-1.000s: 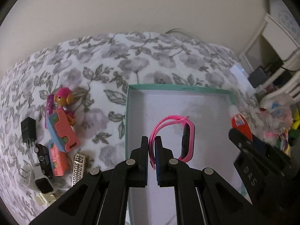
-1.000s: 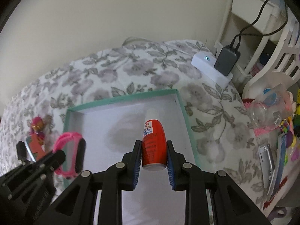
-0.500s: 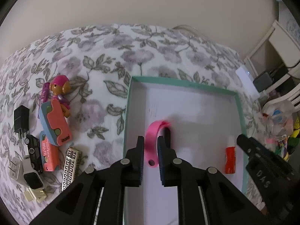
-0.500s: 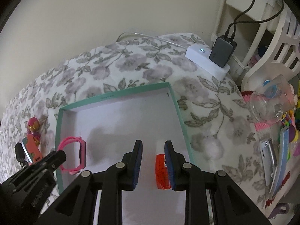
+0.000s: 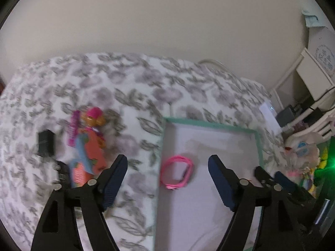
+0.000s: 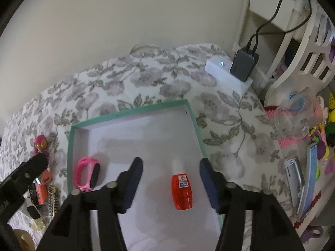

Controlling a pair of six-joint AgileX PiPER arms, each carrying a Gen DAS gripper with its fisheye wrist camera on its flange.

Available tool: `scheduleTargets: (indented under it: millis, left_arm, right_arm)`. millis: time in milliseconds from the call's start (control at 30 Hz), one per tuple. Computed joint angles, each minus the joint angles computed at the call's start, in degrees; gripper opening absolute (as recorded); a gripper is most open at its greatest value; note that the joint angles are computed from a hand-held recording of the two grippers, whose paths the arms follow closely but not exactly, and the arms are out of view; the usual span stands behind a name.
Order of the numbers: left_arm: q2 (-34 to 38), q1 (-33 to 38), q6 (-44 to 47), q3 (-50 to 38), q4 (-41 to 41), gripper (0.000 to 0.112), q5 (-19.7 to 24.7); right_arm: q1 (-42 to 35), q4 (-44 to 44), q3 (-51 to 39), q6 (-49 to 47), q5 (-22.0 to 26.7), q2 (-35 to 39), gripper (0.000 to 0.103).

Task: Organize rigid objects
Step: 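Carry the glue bottle and pink band into the tray and open both tools, then move both open tools back over the item pile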

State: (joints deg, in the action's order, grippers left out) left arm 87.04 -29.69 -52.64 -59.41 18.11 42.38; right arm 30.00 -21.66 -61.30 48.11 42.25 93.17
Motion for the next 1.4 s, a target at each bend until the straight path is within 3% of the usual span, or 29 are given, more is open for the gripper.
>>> scheduleTargets:
  millis: [133,300,433,633,867,1067,1200,1400]
  left_arm:
    - [-3.2,0.3,-5.1,2.2,7.2,0.096,2.6]
    - [-7.8,3.6,-5.8,5.3,10.0,0.099,4.2]
    - [-11.8,6.5,-5.3,8.0,11.3,0.101,5.1]
    - [-18.6,12.7,-3.4,11.0,12.1,0.101,6.0]
    - [-27.4,14.5,-4.1,12.1,15.5,0.102,9.6]
    - [-34.0,19.4,-1.4,15.6,13.9,0.102,11.2]
    - [-36.4,27.5,6.2,18.0,10.0,0.102,11.0]
    - [-35.8,43.6,21.6,22.0,-1.0,0.102,7.1]
  right_arm:
    - [1.4,-1.2,-1.1,0.5,1.4,-0.4,0.068]
    - [3.1,-2.9,-2.0,2.0,2.5,-0.5,0.082]
    - [4.9,-4.3,-2.8,3.0,2.7,-0.6,0.101]
    - [8.0,-3.5,-5.2,2.8,2.7,-0.4,0.103]
    - [15.6,-4.4,-12.6,2.4,7.3,2.2,0.103]
    - [22.5,-4.3,-19.0,2.2,8.9,4.9,0.103]
    - [25.9,-3.5,-22.3,2.0,8.8,8.1,0.103]
    - [28.2,2.4,-24.2,-0.5,5.1,14.0,0.103]
